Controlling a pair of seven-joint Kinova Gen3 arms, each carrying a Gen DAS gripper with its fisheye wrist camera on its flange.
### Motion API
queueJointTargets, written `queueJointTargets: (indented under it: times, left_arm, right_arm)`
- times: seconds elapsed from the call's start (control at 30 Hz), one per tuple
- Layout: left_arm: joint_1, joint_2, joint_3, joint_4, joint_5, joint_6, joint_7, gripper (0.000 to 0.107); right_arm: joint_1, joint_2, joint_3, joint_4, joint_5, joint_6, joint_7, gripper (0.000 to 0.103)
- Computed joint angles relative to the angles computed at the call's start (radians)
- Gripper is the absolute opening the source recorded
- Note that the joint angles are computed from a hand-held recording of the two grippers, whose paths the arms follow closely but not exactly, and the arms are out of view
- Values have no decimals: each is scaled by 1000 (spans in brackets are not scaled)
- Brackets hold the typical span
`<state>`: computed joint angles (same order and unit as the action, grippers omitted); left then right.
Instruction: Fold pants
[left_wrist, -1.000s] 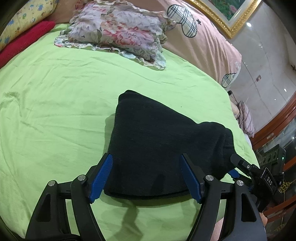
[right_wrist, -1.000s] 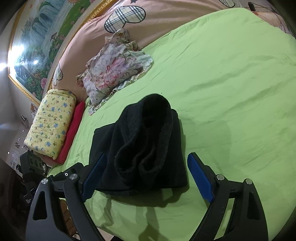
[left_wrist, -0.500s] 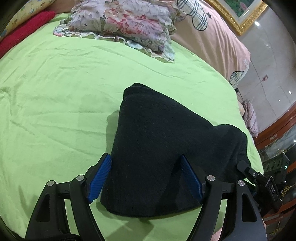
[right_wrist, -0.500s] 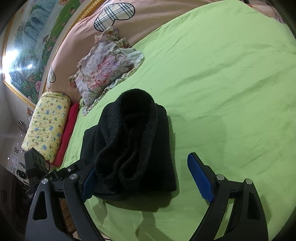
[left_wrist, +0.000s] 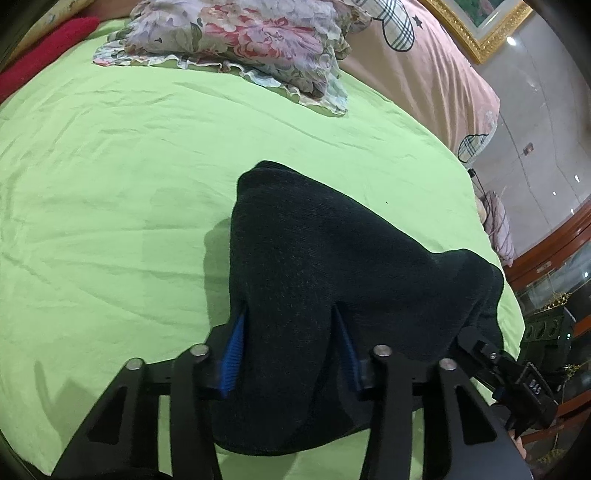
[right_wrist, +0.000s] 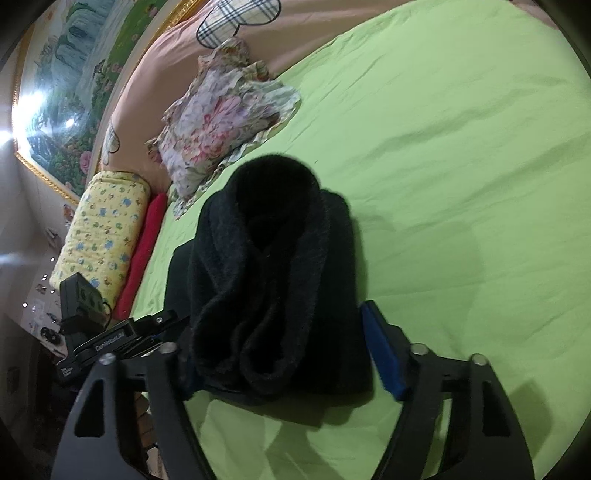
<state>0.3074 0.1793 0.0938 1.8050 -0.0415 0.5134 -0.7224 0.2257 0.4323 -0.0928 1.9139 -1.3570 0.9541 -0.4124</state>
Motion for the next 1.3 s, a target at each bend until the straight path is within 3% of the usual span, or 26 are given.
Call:
queueJointTargets:
  times: [0.17,0.27,0.43,0.83,1.3]
  left_arm:
    - [-2,-19,3,7,5,-16,-3,28]
    - [-8,-40,5,14,10,-23,-5,27]
    - [-22,-75,10,23,13,-22,-11,26]
    - [-29,-148,18,41,-133,7,131,26]
    - [-128,-159,-5,19,-189,28,129,26]
  right_arm:
    - [-11,-35,-2,14,-7,-18,50,56]
    - [-11,-45,2,12,-12,-6,53,53]
    - [-20,-59,9,9,-25,4,54,52]
    - [-54,-55,-3,-38,-34,30,31,50]
    - [-139,16,-72,-224,-4,-26,-58,50]
